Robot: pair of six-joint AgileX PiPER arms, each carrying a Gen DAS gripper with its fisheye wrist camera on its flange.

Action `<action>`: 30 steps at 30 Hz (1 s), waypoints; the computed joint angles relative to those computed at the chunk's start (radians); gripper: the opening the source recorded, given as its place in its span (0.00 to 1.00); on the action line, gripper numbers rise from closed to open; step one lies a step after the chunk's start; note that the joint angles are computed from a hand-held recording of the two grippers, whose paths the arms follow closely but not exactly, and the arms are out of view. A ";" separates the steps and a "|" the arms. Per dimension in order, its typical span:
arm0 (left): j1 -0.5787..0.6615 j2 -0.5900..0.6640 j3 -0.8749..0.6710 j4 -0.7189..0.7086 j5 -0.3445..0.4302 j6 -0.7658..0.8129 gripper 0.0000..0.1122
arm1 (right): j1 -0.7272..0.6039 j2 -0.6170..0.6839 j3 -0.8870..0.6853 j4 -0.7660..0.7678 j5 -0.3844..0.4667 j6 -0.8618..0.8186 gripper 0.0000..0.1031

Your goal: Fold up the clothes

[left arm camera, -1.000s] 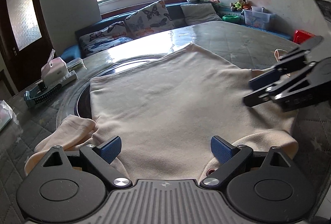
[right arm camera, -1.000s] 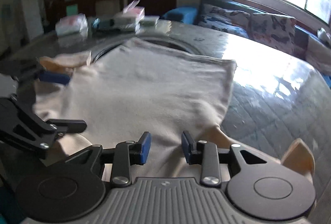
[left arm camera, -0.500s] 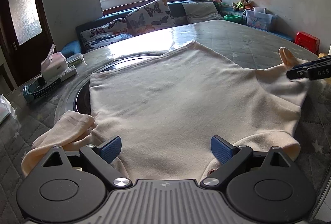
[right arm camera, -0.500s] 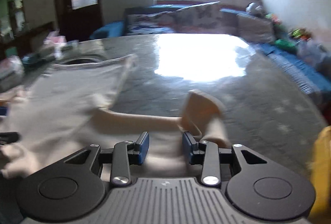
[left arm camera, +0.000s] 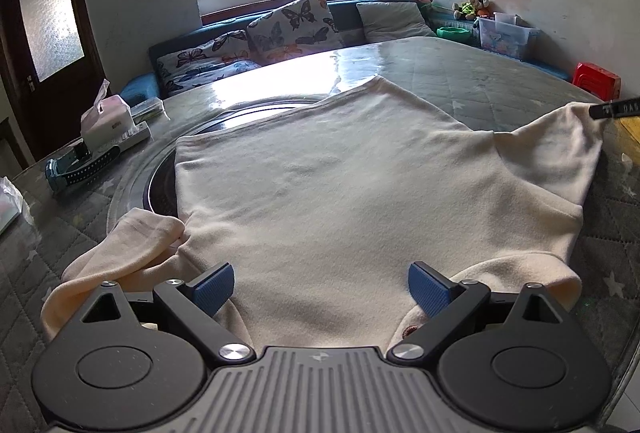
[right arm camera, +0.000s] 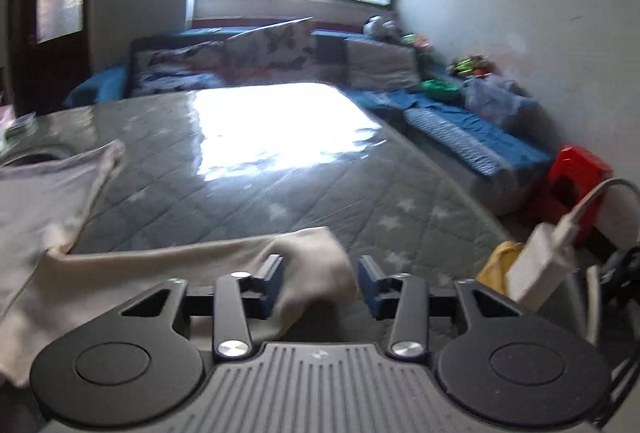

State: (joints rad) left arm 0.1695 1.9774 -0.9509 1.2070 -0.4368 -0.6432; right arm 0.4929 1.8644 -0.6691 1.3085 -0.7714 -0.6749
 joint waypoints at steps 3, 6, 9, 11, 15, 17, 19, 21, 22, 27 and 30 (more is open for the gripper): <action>-0.002 -0.001 0.001 -0.002 0.004 -0.001 0.86 | 0.025 0.012 -0.013 0.033 -0.073 -0.017 0.46; -0.004 -0.002 0.002 -0.009 0.007 0.004 0.86 | -0.025 -0.010 -0.005 -0.079 0.029 0.063 0.46; -0.004 -0.002 0.005 -0.020 0.007 0.011 0.86 | -0.094 0.000 -0.010 -0.250 0.163 0.181 0.47; -0.002 -0.005 0.005 -0.010 0.007 -0.005 0.86 | -0.112 0.033 -0.036 -0.291 0.201 0.217 0.49; 0.021 -0.011 0.010 0.000 -0.012 -0.011 0.86 | -0.104 0.075 -0.064 -0.286 0.196 0.205 0.59; 0.043 -0.009 -0.003 0.045 -0.025 -0.068 0.86 | -0.083 0.086 -0.073 -0.257 0.184 0.188 0.63; 0.076 -0.002 -0.029 0.115 -0.047 -0.163 0.85 | -0.074 0.085 -0.078 -0.236 0.182 0.168 0.64; 0.109 0.006 -0.054 0.166 -0.067 -0.237 0.85 | -0.075 0.085 -0.084 -0.231 0.188 0.162 0.64; 0.126 0.011 -0.071 0.201 -0.076 -0.286 0.85 | -0.077 0.086 -0.090 -0.227 0.192 0.155 0.64; 0.197 0.071 -0.201 0.445 -0.120 -0.593 0.85 | -0.074 0.090 -0.105 -0.202 0.197 0.130 0.64; 0.211 0.104 -0.264 0.521 -0.094 -0.732 0.83 | -0.073 0.092 -0.108 -0.197 0.196 0.126 0.65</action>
State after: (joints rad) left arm 0.3802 2.0812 -1.2146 1.7283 -0.5304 -1.3747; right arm 0.4195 1.9564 -0.7769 1.1114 -0.5750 -0.5487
